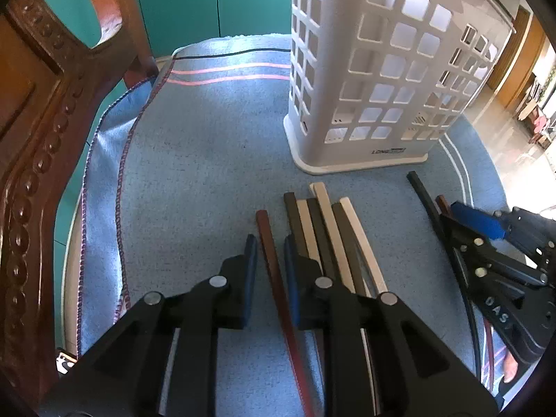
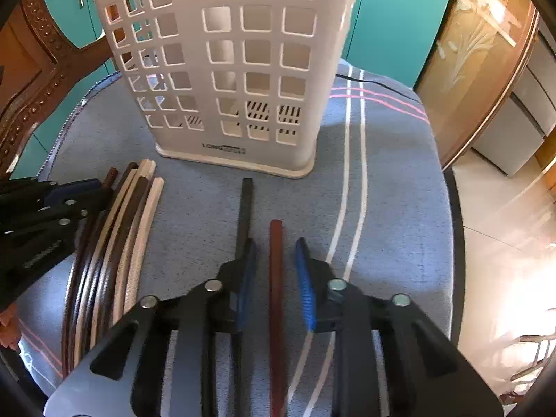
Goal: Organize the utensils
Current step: 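Close the left gripper on a brown chopstick while the right gripper lifts the red one, then insert both held chopsticks into the white basket and open both grippers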
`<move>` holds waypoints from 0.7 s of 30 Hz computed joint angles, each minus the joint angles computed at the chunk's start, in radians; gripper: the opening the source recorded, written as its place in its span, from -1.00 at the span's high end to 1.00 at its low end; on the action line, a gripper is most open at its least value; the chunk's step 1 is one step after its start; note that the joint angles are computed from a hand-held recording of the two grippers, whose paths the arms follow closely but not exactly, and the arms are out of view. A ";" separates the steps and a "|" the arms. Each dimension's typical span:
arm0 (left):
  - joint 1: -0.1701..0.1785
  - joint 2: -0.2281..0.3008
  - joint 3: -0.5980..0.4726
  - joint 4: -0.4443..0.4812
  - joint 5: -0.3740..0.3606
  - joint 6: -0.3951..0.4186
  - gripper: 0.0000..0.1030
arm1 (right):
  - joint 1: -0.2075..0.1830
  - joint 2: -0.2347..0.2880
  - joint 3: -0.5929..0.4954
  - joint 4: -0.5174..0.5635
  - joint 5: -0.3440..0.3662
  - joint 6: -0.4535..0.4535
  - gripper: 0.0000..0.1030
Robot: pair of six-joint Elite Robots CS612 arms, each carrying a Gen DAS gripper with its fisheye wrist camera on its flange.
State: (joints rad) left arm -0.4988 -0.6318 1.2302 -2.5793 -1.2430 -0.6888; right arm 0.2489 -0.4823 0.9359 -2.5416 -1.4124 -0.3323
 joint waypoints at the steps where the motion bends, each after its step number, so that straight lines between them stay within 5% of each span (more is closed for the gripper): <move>1: -0.001 0.000 0.001 -0.002 0.003 -0.004 0.81 | -0.005 -0.001 0.001 0.010 0.033 0.003 0.87; 6: -0.016 -0.045 0.074 -0.122 0.052 -0.025 0.86 | -0.028 -0.046 0.076 -0.116 0.134 0.056 0.87; 11: -0.051 -0.130 0.183 -0.313 0.123 -0.005 0.86 | -0.065 -0.149 0.216 -0.300 0.275 0.124 0.87; 21: -0.109 -0.238 0.260 -0.521 0.278 0.126 0.86 | -0.108 -0.270 0.344 -0.514 0.411 0.195 0.87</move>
